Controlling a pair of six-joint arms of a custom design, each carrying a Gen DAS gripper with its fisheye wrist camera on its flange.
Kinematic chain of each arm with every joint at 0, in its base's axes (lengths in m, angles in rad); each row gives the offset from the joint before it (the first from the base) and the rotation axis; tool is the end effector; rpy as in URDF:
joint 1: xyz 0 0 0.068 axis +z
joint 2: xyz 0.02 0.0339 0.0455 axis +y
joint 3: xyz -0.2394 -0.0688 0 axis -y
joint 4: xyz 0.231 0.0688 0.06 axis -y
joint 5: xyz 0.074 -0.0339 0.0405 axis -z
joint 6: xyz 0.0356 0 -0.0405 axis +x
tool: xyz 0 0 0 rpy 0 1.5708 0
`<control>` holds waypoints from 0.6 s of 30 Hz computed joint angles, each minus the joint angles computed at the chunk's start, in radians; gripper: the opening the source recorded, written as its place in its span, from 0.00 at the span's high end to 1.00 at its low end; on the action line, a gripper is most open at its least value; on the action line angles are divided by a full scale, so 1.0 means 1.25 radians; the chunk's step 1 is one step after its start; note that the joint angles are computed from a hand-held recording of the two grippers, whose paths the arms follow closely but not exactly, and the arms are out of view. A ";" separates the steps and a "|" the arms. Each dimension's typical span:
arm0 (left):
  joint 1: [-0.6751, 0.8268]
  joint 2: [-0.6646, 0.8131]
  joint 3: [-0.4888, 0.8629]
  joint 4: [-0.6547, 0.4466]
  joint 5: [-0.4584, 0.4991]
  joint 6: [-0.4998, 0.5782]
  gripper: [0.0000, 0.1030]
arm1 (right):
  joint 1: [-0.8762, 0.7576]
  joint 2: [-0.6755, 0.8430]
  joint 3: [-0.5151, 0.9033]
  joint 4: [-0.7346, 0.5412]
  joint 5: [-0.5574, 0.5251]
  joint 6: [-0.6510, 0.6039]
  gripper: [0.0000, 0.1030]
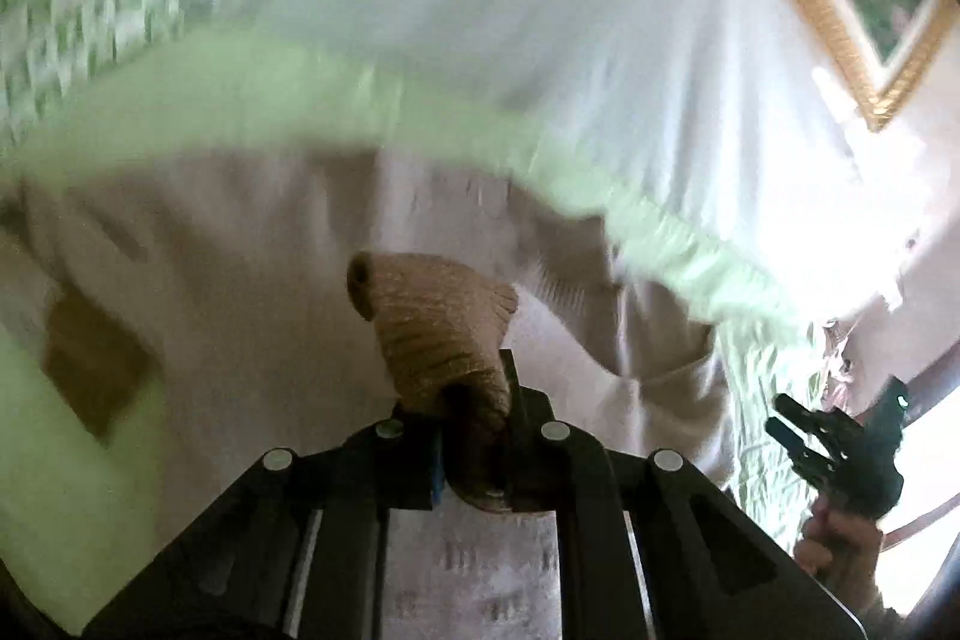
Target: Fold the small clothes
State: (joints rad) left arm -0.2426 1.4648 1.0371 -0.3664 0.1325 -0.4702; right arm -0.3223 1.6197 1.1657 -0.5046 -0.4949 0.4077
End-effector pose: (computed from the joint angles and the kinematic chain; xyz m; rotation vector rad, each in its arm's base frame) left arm 0.2963 -0.0782 0.2324 -0.2089 2.4041 -0.4943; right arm 0.3147 -0.0873 0.2190 0.6992 2.3838 0.6584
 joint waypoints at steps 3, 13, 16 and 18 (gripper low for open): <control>0.032 0.017 -0.025 -0.006 0.017 0.052 0.89 | 0.021 0.087 0.073 -0.005 0.024 -0.034 0.53; 0.057 -0.060 -0.197 0.026 0.019 0.021 0.89 | 0.106 0.317 0.295 -0.105 0.105 -0.154 0.92; 0.012 -0.054 -0.177 0.027 -0.001 0.021 0.89 | 0.093 0.283 0.323 -0.112 0.127 -0.193 0.93; -0.014 -0.019 -0.137 0.036 -0.018 0.019 0.89 | 0.078 0.265 0.317 -0.098 0.141 -0.198 0.93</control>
